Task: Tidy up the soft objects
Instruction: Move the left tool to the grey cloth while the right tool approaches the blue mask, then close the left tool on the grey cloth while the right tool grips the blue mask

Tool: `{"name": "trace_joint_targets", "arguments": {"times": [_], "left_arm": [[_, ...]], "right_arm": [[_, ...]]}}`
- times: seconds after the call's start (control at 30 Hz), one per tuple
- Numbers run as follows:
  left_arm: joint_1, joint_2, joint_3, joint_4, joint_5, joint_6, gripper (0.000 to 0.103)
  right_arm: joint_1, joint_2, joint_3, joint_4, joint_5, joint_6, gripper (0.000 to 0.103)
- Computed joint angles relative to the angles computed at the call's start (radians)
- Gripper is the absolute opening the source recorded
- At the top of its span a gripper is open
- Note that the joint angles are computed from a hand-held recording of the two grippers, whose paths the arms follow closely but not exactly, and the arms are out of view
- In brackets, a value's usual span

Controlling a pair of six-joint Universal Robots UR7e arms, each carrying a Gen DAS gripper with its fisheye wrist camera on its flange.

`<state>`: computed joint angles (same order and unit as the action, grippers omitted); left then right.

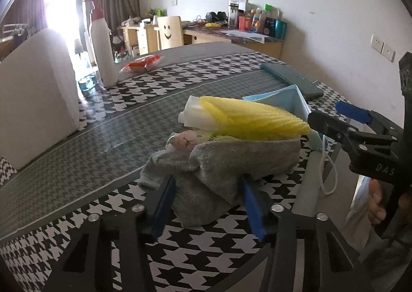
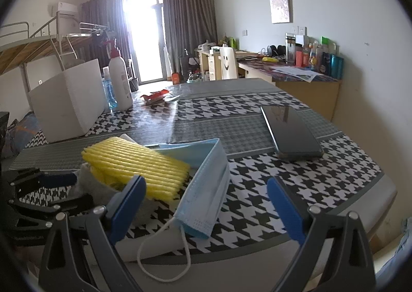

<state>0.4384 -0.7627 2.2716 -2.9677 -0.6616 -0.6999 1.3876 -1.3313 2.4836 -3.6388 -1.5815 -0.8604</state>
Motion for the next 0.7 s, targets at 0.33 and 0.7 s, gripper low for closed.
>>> {"name": "trace_joint_targets", "arguments": {"times": [0.33, 0.7], "left_arm": [[0.013, 0.003, 0.001, -0.036, -0.049, 0.034, 0.028], [0.007, 0.004, 0.016, -0.107, -0.059, 0.066, 0.009]], "right_arm": [[0.013, 0.019, -0.04, 0.058, -0.063, 0.02, 0.073], [0.009, 0.035, -0.069, 0.106, -0.138, 0.066, 0.031]]}}
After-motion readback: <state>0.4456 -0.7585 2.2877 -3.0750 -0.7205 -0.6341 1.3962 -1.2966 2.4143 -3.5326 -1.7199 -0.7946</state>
